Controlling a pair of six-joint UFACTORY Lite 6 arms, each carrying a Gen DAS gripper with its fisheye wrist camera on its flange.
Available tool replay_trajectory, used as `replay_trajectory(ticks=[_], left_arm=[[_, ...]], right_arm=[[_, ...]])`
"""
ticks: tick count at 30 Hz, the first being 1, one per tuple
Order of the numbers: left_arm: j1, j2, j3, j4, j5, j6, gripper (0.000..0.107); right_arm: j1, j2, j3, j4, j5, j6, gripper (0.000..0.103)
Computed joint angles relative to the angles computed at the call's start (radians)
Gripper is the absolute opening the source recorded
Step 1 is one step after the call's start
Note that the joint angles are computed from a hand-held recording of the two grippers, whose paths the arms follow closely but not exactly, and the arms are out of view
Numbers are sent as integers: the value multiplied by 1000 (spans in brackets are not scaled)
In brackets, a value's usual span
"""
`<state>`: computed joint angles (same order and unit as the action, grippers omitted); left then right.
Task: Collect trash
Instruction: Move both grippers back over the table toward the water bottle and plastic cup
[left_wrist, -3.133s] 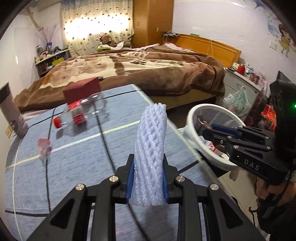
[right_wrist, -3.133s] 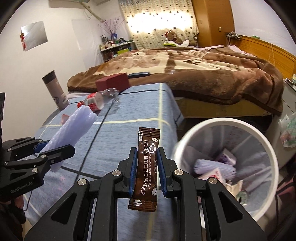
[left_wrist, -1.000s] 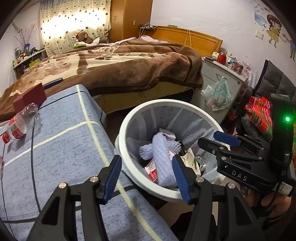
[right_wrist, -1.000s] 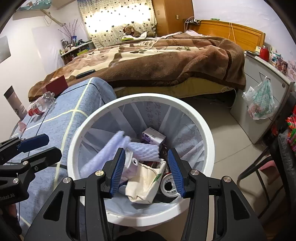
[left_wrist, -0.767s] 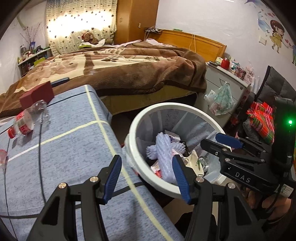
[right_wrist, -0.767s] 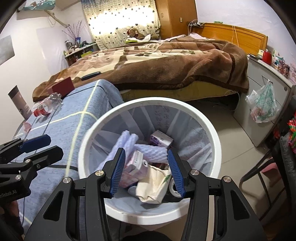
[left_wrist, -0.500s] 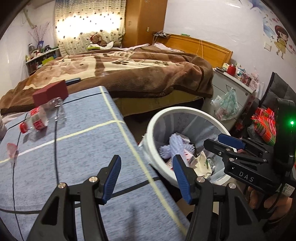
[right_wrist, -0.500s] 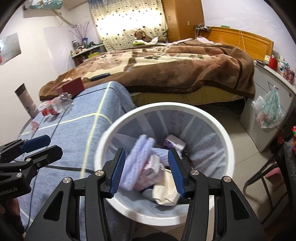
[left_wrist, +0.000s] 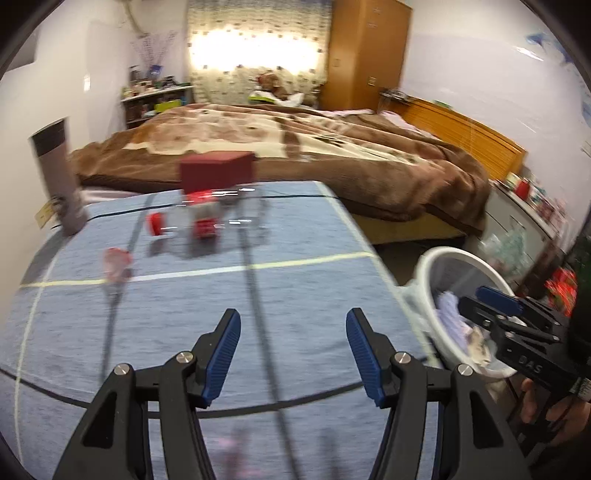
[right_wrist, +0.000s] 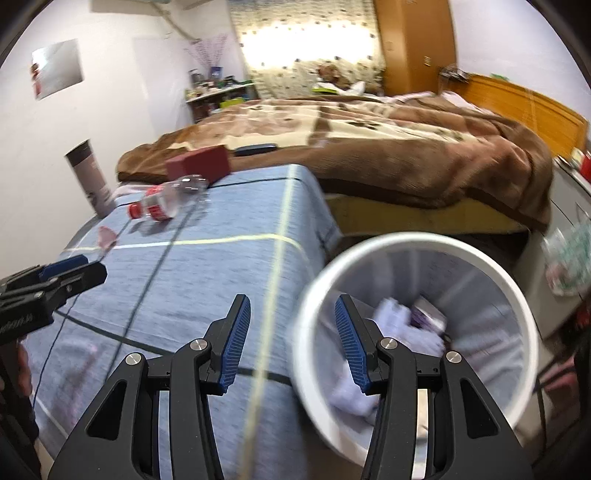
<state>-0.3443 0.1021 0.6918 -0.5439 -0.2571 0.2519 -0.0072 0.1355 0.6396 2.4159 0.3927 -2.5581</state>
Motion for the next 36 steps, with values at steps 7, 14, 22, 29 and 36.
replay_trajectory(ticks=[7, 14, 22, 29, 36], left_arm=[[258, -13, -54, 449, -3, -366, 62], [416, 109, 25, 578, -14, -425, 62], [502, 268, 175, 787, -5, -596, 62], [548, 407, 316, 1014, 21, -795, 62], [555, 481, 382, 1107, 25, -868, 62]], right_arm=[[134, 82, 113, 37, -43, -14, 49], [247, 202, 275, 69, -84, -27, 49], [330, 426, 593, -76, -174, 94, 50], [350, 613, 904, -519, -220, 534, 50], [348, 837, 1276, -1244, -161, 1259, 50]])
